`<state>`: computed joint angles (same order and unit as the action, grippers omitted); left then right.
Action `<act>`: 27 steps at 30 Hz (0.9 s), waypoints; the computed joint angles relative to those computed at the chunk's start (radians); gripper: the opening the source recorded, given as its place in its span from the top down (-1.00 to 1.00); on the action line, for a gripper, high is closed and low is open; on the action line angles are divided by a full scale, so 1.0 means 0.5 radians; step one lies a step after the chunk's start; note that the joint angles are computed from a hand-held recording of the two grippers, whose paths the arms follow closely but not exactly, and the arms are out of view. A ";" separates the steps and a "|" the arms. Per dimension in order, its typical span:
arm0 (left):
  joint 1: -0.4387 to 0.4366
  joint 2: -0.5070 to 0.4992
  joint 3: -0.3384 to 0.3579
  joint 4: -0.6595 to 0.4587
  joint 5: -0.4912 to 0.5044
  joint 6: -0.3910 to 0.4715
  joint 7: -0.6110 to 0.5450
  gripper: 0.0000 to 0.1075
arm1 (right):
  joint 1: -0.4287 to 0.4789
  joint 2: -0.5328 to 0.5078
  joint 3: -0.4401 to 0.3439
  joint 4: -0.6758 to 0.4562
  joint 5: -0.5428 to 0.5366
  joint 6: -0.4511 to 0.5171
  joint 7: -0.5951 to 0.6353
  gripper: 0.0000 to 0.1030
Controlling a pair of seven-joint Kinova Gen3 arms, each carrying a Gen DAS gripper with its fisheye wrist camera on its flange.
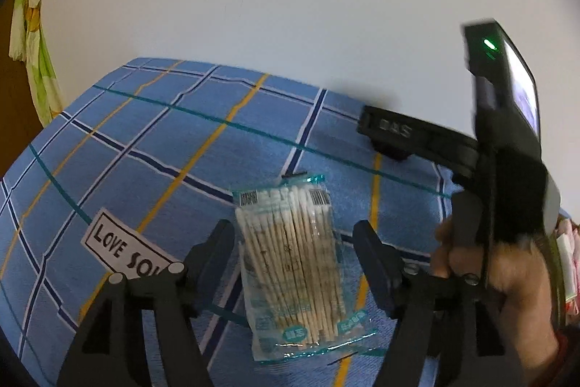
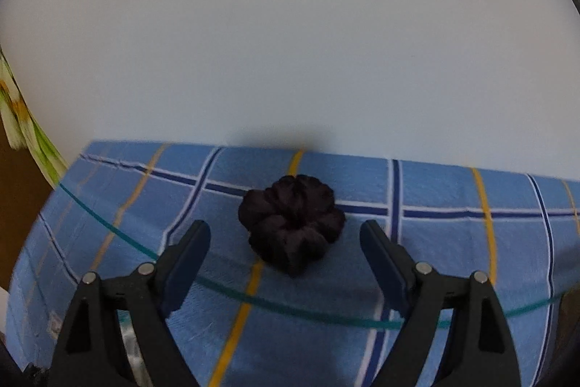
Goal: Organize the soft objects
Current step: 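Grasp the cotton swab bag with the left tool while the right tool grasps the dark scrunchie, then lift the swab bag and scrunchie and carry both toward the gold tin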
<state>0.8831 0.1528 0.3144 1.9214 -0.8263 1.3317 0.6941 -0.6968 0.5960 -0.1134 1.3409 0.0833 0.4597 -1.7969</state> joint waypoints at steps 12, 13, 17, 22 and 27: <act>-0.035 -0.013 -0.030 0.097 -0.006 -0.121 -0.033 0.24 | 0.071 -0.196 -0.022 0.420 -0.062 -0.382 0.072 0.38; -0.032 -0.023 -0.023 0.111 -0.023 -0.123 -0.011 0.27 | 0.099 -0.258 -0.049 0.513 -0.055 -0.463 0.083 0.38; 0.012 0.003 0.028 0.110 -0.109 0.038 0.098 0.29 | 0.233 -0.502 -0.169 0.870 -0.077 -0.788 0.129 0.38; 0.179 0.067 0.050 0.091 -0.280 0.336 0.275 0.30 | 0.445 -0.735 -0.337 1.275 -0.027 -1.195 0.138 0.38; 0.273 0.233 0.030 -0.060 -0.319 0.608 0.184 0.29 | 0.255 -0.869 -0.134 1.536 -0.261 -1.459 0.300 0.38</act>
<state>1.0197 0.2691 0.3296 1.8912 -0.9858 1.6355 0.7860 -0.5694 0.1613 -0.1806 2.1092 -0.0471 -0.2696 -1.6468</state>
